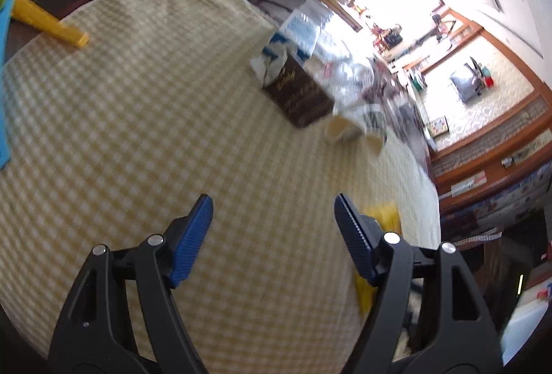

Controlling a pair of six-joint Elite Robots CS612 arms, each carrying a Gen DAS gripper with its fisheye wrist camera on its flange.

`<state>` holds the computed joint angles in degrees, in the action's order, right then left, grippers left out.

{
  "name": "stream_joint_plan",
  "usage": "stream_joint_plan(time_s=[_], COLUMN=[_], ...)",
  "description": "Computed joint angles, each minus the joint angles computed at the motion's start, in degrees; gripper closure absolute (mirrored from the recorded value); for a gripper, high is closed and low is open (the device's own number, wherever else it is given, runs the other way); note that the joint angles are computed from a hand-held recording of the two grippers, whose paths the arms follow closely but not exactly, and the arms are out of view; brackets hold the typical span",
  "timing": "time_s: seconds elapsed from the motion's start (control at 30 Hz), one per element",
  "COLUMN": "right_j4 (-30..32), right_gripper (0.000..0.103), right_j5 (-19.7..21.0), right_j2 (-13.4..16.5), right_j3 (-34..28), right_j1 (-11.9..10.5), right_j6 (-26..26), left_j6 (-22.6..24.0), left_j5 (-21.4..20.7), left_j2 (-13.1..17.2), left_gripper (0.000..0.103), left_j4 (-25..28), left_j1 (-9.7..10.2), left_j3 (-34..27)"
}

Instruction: Collect trash

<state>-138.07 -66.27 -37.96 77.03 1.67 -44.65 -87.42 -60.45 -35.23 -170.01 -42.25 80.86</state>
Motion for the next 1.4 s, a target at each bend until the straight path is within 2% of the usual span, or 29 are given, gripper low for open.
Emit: stream_joint_plan(time_s=[0.1,0.23,0.27,0.4,0.5,0.53,0.63,0.7,0.83,1.0,1.07,1.1,1.13,1.17,1.2,1.27,1.33,1.4], right_j4=[-2.6,-1.96,-4.05,-4.6,-4.35,-4.55,-4.19,-3.56,-4.36,-5.27,-5.4,-5.65,-5.86,-6.19,-6.44,-6.85,-7.2,-7.15], right_gripper=[0.037,0.036,0.036,0.032,0.027,0.027,0.026,0.026,0.026,0.026,0.026,0.026,0.026,0.026,0.026,0.026,0.025,0.025], right_j5=[0.44,0.91,1.24,-0.44,0.3,0.34,0.9,1.73,3.14,4.62,4.85,5.04,5.17,5.29,5.47,5.83,6.15,6.3], right_j2=[-1.36,-1.43,-1.67,-1.97,-1.87,-1.87,-2.2,-1.91,-2.17,-2.09,-2.19,-2.28,-2.35,-2.36,-2.33,-2.51,-2.41,-2.21], right_j3=[3.19,4.77,5.72,6.17,6.17,6.28,6.74,6.3,6.23,5.9,6.01,6.13,6.17,6.2,6.11,6.23,6.08,5.8], right_j1=[-0.73,-1.48,-1.68,-1.06,-0.74,-0.63,-0.87,-1.26,-2.32,-3.08,-3.15,-3.21,-3.27,-3.33,-3.45,-3.58,-3.63,-3.75], right_j6=[1.3,3.54,3.48,2.64,3.34,3.51,4.01,4.77,6.67,8.87,9.13,9.18,9.18,9.26,9.4,9.87,10.54,10.98], left_j6=[-2.98,-5.32,-5.39,-7.88,-6.75,-5.71,-2.47,-0.19,3.08,6.45,6.79,6.77,6.26,5.81,5.0,4.07,2.88,-0.19], left_j5=[2.07,-1.21,-1.65,-1.97,-3.0,-2.85,-2.63,-2.95,-1.7,-1.19,-0.36,-0.07,0.13,0.72,2.41,2.84,-0.33,-3.36], left_j2=[0.82,2.72,3.13,4.05,4.83,5.0,5.12,4.91,2.95,0.59,0.4,0.46,0.67,1.0,1.44,2.31,3.74,4.86], left_gripper=[0.033,0.033,0.033,0.032,0.048,0.06,0.075,0.08,0.103,0.103,0.101,0.091,0.067,0.051,0.03,0.03,0.029,0.029], left_j4=[6.59,11.13,12.54,11.8,10.65,10.43,11.1,9.51,8.28,8.64,9.59,9.98,9.74,9.58,10.59,14.46,16.28,17.46], left_j1=[1.66,4.31,4.71,5.53,6.02,6.06,6.01,5.8,4.45,2.96,2.88,2.99,3.12,3.34,3.34,3.83,4.98,5.97], left_j3=[-3.69,-8.45,-9.5,-10.88,-11.97,-12.38,-13.31,-12.84,-10.08,-6.88,-7.06,-7.3,-7.71,-8.27,-9.24,-11.56,-14.03,-15.52])
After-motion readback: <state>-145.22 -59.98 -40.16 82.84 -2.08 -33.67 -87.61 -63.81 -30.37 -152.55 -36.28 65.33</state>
